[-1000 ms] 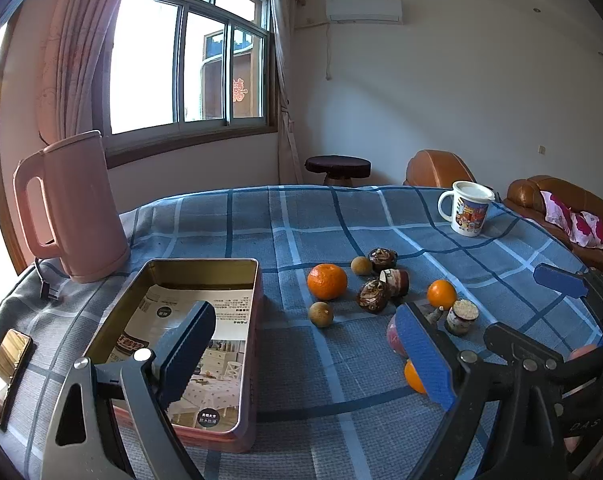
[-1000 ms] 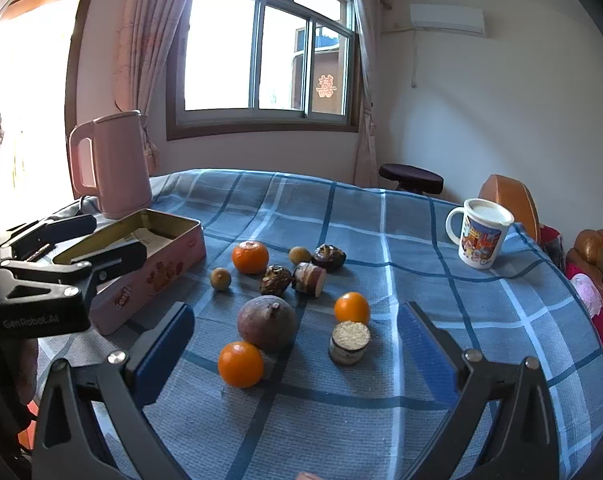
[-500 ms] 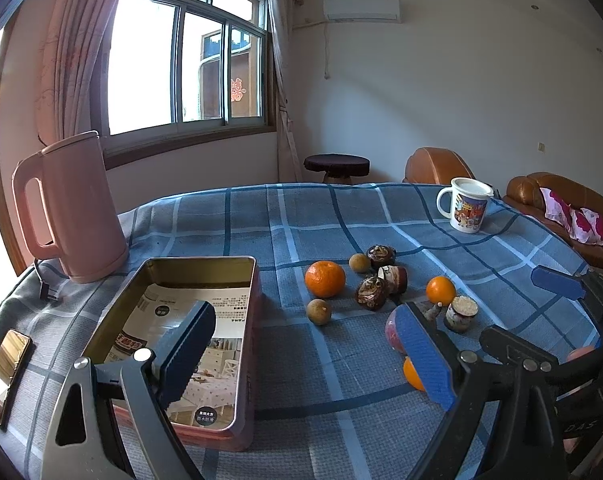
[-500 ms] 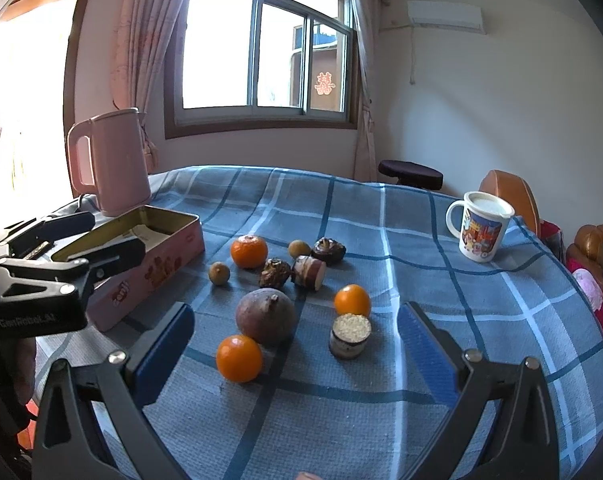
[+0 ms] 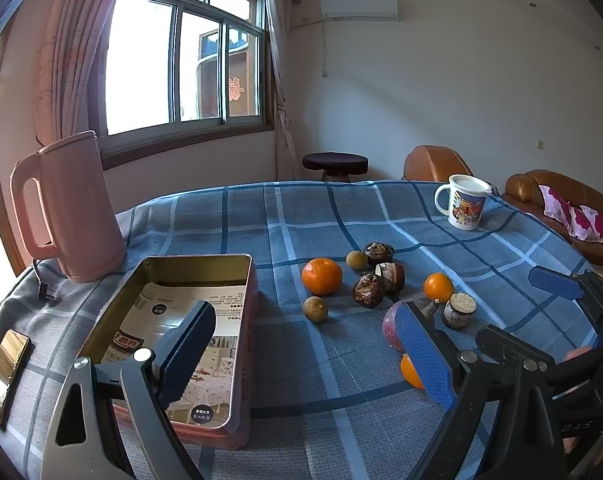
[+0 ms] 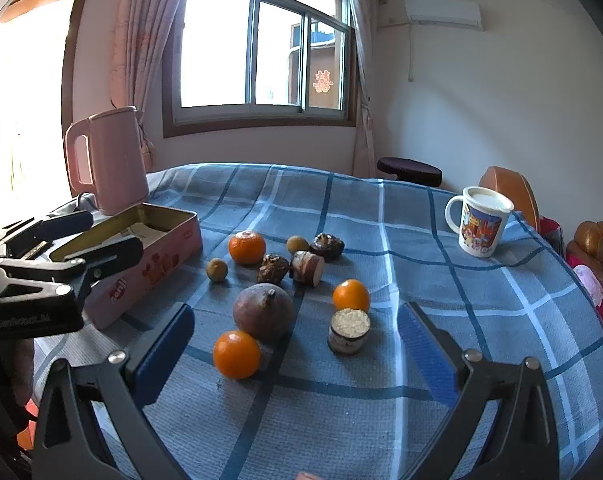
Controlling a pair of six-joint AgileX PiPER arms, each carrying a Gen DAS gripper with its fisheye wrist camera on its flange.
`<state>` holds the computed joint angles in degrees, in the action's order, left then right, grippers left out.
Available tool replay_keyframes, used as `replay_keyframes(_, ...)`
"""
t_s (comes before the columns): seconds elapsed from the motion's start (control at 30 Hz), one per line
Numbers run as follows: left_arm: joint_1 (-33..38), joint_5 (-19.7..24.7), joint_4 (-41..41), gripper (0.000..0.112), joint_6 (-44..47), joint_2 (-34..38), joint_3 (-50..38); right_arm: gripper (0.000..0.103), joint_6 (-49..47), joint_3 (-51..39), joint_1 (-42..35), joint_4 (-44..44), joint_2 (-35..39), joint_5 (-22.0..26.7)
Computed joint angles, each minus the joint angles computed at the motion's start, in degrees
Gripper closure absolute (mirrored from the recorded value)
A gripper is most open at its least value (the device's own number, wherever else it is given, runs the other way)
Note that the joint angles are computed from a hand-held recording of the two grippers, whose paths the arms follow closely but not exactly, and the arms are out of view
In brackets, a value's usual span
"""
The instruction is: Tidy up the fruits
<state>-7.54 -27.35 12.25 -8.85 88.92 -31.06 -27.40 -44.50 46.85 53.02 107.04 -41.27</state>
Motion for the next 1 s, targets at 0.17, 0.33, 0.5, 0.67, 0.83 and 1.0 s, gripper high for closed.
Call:
replay_keyframes(0.17,-0.6,-0.5,-1.2,0.02,1.0,0.2,0.4,0.0,1.0,0.4,0.0,-0.5,0.2,-0.3)
replay_keyframes(0.33,-1.1,-0.5,-2.1,0.02,1.9,0.2,0.6,0.0,0.8,0.3,-0.2,-0.5,0.2,-0.1)
replay_keyframes(0.5,-1.7,-0.5,-2.5,0.02,2.2,0.6,0.6,0.0,1.8,0.7,-0.6,-1.1,0.6,-0.4)
replay_keyframes(0.67,-3.3,-0.1,-2.9,0.02,2.7,2.4,0.0,0.0,1.9,1.6,-1.8,1.3,1.2,-0.9)
replay_keyframes(0.83,-5.9,1.5,-0.9,0.02,1.3,5.2,-1.6,0.0,5.9,3.9,-4.9,1.2,1.5,-1.3)
replay_keyframes(1.0,-9.1,4.8,0.9,0.02,-0.5,8.6,-4.6,0.0,9.5,5.2,-7.2,-1.5,1.1,-0.8)
